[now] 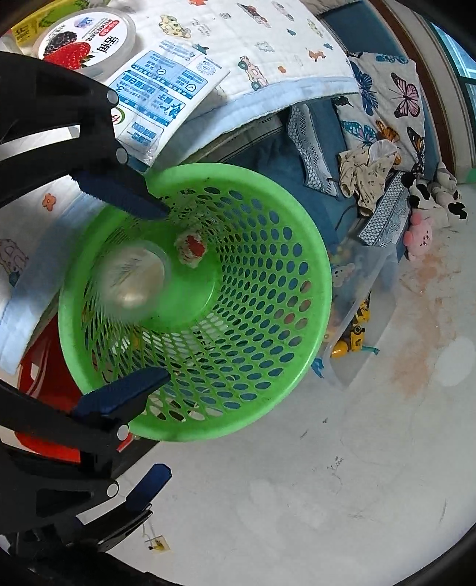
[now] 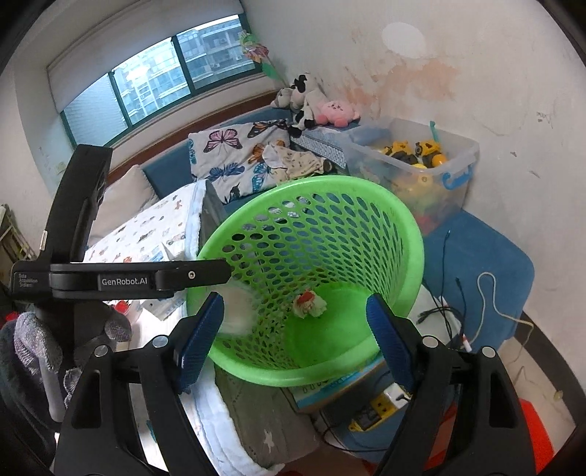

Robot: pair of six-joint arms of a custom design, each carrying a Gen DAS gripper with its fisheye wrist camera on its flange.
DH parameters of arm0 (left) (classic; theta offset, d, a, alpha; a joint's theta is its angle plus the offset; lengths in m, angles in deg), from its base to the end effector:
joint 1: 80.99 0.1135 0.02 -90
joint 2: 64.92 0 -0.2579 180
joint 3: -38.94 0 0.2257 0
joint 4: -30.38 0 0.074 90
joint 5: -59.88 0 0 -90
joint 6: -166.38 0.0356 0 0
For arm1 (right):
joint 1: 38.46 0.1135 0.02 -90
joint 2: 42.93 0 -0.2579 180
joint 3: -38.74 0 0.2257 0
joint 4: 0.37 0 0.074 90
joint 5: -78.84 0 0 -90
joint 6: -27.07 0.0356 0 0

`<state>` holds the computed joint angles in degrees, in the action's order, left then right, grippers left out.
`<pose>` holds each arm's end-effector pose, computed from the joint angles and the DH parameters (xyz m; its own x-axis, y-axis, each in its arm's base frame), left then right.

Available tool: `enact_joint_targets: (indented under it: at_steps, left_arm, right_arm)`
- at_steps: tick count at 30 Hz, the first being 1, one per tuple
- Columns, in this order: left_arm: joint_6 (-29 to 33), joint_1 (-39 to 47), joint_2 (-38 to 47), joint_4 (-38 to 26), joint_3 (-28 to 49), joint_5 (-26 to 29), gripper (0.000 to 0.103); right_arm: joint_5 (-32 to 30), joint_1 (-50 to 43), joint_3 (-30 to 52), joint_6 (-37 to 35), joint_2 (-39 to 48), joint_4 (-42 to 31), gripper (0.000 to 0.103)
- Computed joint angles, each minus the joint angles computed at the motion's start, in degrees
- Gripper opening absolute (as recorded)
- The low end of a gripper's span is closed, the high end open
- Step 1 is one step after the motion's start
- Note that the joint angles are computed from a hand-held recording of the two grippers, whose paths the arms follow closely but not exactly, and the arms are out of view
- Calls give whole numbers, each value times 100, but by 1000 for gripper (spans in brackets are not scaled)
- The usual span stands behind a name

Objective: Collect trash
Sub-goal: 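Carry both items over the green basket and open both grippers to drop them, then grasp the orange snack wrapper with the left gripper while the right grasps the white paper cup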

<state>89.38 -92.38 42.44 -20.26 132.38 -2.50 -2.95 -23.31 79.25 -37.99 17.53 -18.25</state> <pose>0.3510 -0.0875 0.2100 -0.7793 0.3603 -0.5127 0.5599 0.7679 -0.3113 0.1860 0.0451 0.1939 -0.6000 0.2699 -0.7531 0.1138 0.9606 0.2536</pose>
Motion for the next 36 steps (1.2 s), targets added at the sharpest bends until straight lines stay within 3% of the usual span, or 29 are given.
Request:
enact_joint_targets:
  at_steps: [6,12,20,28,36]
  left_arm:
    - [35,355,-544,-46,-323,246,79]
    - [343,1127,-1625,-124,-994,477,79]
    - [1412,2812,-2487,-604,-1674,945,79]
    - [2817,4822,-2293,-1007,-1793,1237,79]
    - [3098,5980,-1581,-758,-1780,788,79]
  right_arm:
    - [253,381,38,106,-284,-260,80]
    - [623,1038,143,310,-427,-455,81]
    - [1034,1971,384,612,-10,-298,83]
    - [1259,2620,737,781,718,2,85]
    - [1238,3073,981,863,1423,372,85]
